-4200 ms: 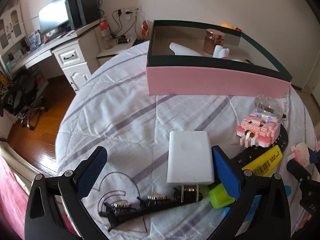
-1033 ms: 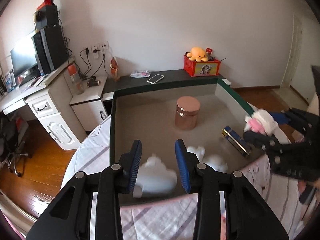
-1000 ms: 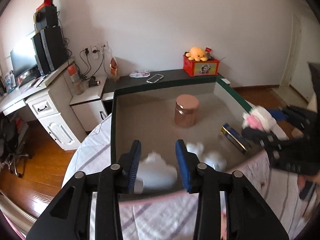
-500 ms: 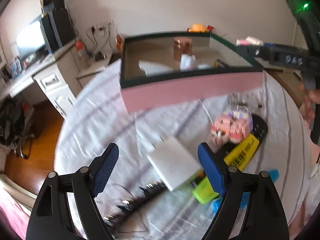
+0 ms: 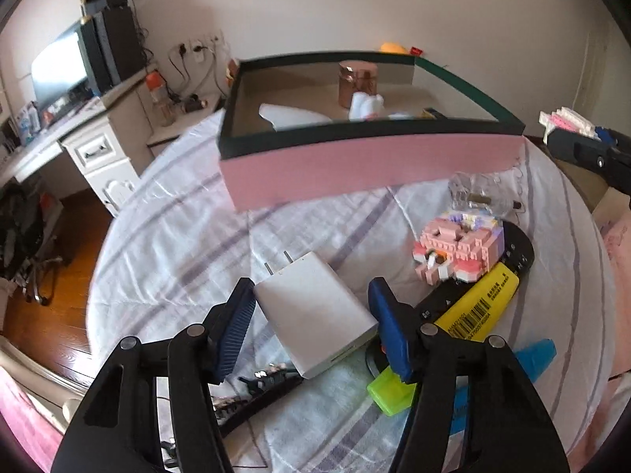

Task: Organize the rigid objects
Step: 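Lower the charger into the box with left tool while right tool releases the toy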

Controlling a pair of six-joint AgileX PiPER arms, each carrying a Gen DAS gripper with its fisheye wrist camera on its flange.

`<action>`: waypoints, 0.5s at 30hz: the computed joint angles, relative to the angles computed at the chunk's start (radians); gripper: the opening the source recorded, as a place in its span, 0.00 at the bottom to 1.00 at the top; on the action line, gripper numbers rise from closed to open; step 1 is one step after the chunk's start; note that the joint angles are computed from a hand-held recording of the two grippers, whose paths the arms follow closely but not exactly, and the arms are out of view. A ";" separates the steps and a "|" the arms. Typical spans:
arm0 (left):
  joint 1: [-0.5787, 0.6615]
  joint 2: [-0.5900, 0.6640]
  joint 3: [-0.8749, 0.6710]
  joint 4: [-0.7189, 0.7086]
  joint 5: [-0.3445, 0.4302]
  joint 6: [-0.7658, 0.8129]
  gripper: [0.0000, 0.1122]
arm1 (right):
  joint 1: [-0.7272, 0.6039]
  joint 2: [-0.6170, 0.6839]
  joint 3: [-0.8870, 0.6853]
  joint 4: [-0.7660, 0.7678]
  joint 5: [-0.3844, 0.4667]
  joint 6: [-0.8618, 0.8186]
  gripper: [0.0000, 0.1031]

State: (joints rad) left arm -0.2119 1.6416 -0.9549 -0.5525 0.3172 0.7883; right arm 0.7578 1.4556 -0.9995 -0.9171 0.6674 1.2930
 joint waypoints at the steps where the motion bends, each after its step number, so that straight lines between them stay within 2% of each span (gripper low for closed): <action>1: 0.008 -0.011 -0.006 -0.027 0.013 0.027 0.54 | -0.001 0.000 -0.002 -0.004 0.002 0.002 0.61; 5: 0.015 -0.040 -0.073 -0.024 0.043 0.015 0.54 | -0.006 0.005 -0.017 -0.016 0.006 -0.001 0.61; 9: 0.008 -0.015 -0.194 0.003 0.085 -0.022 0.54 | -0.038 0.023 -0.047 -0.009 -0.011 -0.035 0.61; 12: -0.020 0.050 -0.328 0.099 0.119 -0.114 0.54 | -0.074 0.053 -0.087 0.007 -0.022 -0.079 0.61; 15: -0.042 0.159 -0.505 0.151 0.203 -0.173 0.54 | -0.129 0.100 -0.138 0.063 -0.062 -0.162 0.61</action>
